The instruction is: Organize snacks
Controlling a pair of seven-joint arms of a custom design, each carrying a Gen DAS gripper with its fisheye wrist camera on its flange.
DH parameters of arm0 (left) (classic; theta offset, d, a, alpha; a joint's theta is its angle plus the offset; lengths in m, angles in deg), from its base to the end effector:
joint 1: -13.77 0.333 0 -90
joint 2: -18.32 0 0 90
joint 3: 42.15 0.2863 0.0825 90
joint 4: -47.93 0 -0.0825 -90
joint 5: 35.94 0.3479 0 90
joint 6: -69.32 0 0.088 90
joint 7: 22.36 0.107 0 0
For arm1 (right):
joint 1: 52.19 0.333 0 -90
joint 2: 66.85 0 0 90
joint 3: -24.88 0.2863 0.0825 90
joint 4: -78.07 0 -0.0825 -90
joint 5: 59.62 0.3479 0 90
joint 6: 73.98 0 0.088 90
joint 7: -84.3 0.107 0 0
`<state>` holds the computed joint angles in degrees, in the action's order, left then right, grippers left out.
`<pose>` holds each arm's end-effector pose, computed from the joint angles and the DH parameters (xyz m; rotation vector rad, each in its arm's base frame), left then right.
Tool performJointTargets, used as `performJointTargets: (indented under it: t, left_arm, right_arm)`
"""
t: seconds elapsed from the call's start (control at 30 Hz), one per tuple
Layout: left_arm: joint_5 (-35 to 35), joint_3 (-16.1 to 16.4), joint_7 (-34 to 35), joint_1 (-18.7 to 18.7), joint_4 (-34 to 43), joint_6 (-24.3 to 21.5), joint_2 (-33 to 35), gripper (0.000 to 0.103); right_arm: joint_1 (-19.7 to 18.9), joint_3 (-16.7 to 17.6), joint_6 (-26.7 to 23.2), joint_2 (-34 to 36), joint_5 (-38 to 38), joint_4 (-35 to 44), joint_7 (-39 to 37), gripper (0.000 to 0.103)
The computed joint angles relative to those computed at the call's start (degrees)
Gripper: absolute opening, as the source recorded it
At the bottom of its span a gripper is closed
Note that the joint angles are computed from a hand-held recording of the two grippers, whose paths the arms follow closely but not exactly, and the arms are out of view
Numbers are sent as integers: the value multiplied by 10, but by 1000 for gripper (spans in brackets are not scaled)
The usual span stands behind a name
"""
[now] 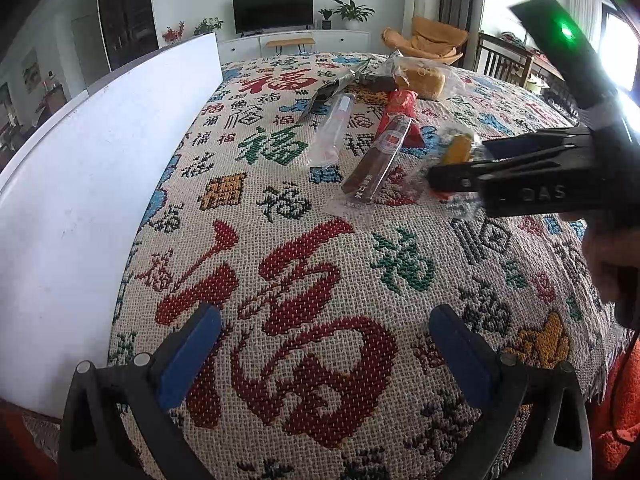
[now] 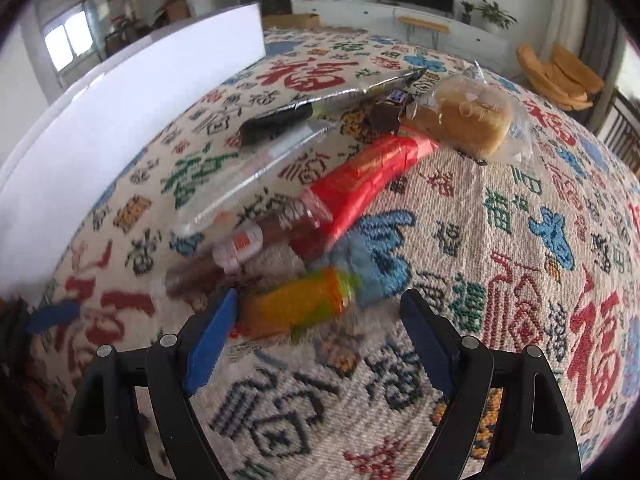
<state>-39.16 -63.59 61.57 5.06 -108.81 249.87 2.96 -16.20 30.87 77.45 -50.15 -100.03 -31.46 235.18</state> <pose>0.3677 -0.2067 0.3759 -1.4882 2.2094 -0.7742 0.4465 0.4190 0.3815 -2.0394 1.6497 -0.5210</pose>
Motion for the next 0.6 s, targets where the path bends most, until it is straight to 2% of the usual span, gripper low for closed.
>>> performJointTargets:
  t: [0.03, 0.07, 0.1, 0.13, 0.17, 0.2, 0.3, 0.37, 0.43, 0.6]
  left_arm:
    - [2, -5, -4, 5, 1, -1, 0, 103]
    - [4, -11, -9, 11, 1, -1, -1, 103]
    - [7, -15, -13, 16, 2, -2, -1, 103]
    - [9, -17, -16, 18, 3, -3, -1, 103]
    - [11, -19, -20, 20, 4, -4, -1, 103]
    - [13, -20, -22, 21, 5, -5, 0, 103]
    - [17, -16, -24, 19, 6, -5, 1, 103]
    - [19, -16, -26, 18, 5, -6, 0, 103]
    - [22, -18, -29, 21, 5, -5, 0, 103]
    - [33, -28, -42, 33, 9, -7, 3, 103]
  right_arm:
    - [-1, 0, -10, -17, -34, -18, 6, 85]
    - [18, -18, -52, -31, -71, -25, 21, 85]
    - [16, -18, -119, -50, -108, -34, 40, 85]
    - [28, -35, -155, -68, -128, -47, 54, 85]
    - [20, -37, -159, -88, -144, -66, 70, 85]
    - [-9, -28, -131, -119, -149, -99, 89, 85]
    - [-55, -31, -46, -187, -166, -175, 159, 86]
    - [-80, -27, -22, -210, -179, -210, 216, 86]
    - [-101, -20, -31, -221, -160, -230, 250, 86]
    - [-137, 10, -83, -221, -133, -244, 260, 85]
